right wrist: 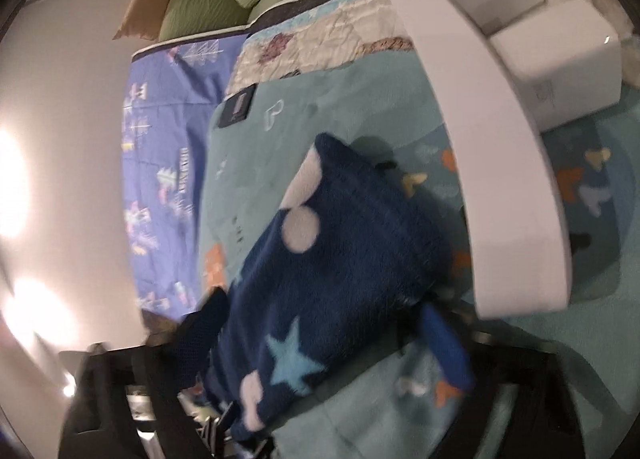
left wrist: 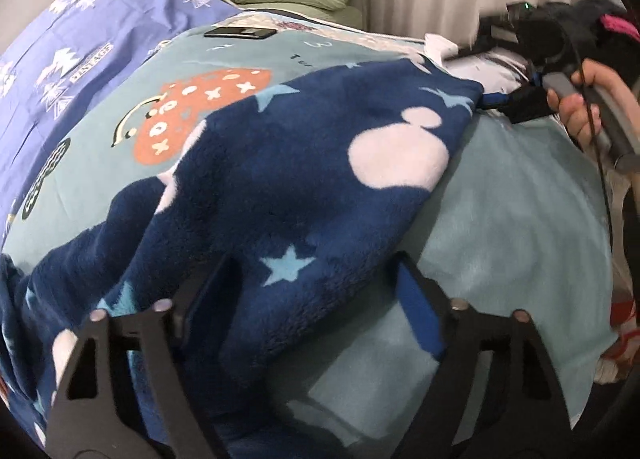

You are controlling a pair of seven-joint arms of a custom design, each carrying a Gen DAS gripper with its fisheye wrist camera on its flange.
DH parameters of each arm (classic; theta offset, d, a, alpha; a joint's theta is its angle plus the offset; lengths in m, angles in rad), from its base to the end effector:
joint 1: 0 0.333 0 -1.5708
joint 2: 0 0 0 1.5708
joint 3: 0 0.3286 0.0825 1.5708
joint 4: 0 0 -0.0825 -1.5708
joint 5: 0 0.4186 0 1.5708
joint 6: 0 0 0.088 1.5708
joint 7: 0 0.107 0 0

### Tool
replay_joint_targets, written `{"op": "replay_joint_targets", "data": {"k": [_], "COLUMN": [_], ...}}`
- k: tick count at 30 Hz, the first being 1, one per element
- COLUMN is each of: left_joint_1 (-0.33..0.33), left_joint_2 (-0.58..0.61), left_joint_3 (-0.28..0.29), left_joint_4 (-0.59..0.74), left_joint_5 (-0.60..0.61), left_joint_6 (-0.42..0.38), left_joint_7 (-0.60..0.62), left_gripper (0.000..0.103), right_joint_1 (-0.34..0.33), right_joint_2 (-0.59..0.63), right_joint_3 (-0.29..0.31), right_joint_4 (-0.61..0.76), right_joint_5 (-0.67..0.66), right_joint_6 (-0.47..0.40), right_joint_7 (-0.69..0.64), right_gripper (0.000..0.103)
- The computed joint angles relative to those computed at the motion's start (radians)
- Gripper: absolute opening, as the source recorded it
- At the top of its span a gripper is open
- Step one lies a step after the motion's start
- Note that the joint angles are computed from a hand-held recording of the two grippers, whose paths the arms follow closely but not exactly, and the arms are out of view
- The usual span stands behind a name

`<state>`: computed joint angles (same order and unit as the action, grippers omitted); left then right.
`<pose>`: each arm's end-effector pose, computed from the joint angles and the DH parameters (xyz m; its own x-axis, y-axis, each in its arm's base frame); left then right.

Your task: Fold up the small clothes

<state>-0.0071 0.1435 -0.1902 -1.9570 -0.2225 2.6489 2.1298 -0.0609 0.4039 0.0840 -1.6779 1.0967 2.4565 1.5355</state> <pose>0.6510 -0.1192 0.4616 -0.5263 -0.8464 -0.0808 -0.6916 0.4815 -0.5384 0.7313 0.0093 0.4033 -0.4008 -0.4613 -0.7916 -0.7506 0.6607 -0.0051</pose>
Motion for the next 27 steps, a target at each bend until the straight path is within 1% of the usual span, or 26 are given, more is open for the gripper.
{"op": "replay_joint_targets", "data": {"k": [1,2,3,4,5,7,8,9,10,12,13,14,17,19,20,22,23,25,27], "left_joint_1": [-0.004,-0.005,-0.006,-0.008,-0.01,-0.006,0.0,0.01,0.011,0.005,0.007,0.016,0.044,0.053,0.055,0.055,0.055,0.049,0.043], "left_joint_2": [0.006,0.009,0.008,0.004,0.005,0.002,0.0,-0.006,-0.009,-0.012,-0.014,-0.017,-0.034,-0.045,-0.056,-0.079,-0.094,-0.119,-0.151], "left_joint_3": [0.002,0.003,0.004,0.007,0.009,0.008,0.001,-0.011,-0.014,-0.011,-0.013,-0.02,-0.04,-0.038,-0.034,-0.019,-0.008,0.019,0.048], "left_joint_4": [0.004,0.005,0.003,-0.002,-0.002,-0.003,-0.009,-0.021,-0.029,-0.044,-0.05,-0.05,-0.047,-0.039,-0.041,-0.047,-0.053,-0.065,-0.087], "left_joint_5": [0.006,0.009,0.011,0.02,0.032,0.024,-0.003,-0.05,-0.063,-0.061,-0.076,-0.123,-0.318,-0.447,-0.509,-0.639,-0.711,-0.813,-0.925], "left_joint_6": [0.004,0.009,0.013,0.02,0.025,0.029,0.042,0.065,0.08,0.116,0.128,0.132,0.12,0.102,0.102,0.107,0.109,0.103,0.104], "left_joint_7": [-0.02,-0.042,-0.061,-0.087,-0.109,-0.133,-0.12,-0.082,-0.068,-0.077,-0.077,-0.062,0.023,0.076,0.102,0.151,0.17,0.19,0.23], "left_gripper": [0.071,0.069,0.063,0.054,0.049,0.034,0.029,0.02,0.017,0.013,0.013,0.013,0.012,0.011,0.012,0.011,0.011,0.011,0.012], "right_joint_1": [0.007,0.012,0.014,0.014,0.017,0.031,0.041,0.048,0.053,0.07,0.081,0.088,0.115,0.138,0.16,0.197,0.226,0.255,0.304], "right_joint_2": [0.006,0.011,0.016,0.015,0.003,-0.018,-0.033,-0.046,-0.049,-0.056,-0.059,-0.057,-0.051,-0.045,-0.035,-0.019,-0.003,0.022,0.071], "right_joint_3": [-0.005,-0.007,-0.007,-0.004,0.0,-0.003,-0.003,0.001,0.003,0.004,0.009,0.011,0.032,0.046,0.051,0.049,0.051,0.063,0.073], "right_joint_4": [0.004,0.005,0.009,0.008,-0.004,-0.011,-0.01,-0.002,0.013,0.058,0.094,0.116,0.21,0.272,0.323,0.388,0.443,0.515,0.631], "right_joint_5": [-0.016,-0.026,-0.037,-0.035,-0.026,-0.052,-0.069,-0.077,-0.086,-0.12,-0.139,-0.149,-0.177,-0.198,-0.235,-0.301,-0.351,-0.393,-0.455], "right_joint_6": [0.005,0.011,0.012,0.014,0.037,0.075,0.099,0.115,0.119,0.122,0.12,0.119,0.111,0.108,0.096,0.088,0.076,0.055,0.015], "right_joint_7": [0.021,0.037,0.05,0.058,0.06,0.05,0.037,0.017,0.007,0.004,-0.004,-0.004,-0.029,-0.056,-0.068,-0.061,-0.054,-0.054,-0.037], "right_gripper": [0.046,0.038,0.019,0.008,0.008,0.008,0.008,0.008,0.008,0.007,0.007,0.007,0.007,0.007,0.007,0.007,0.007,0.007,0.007]}}
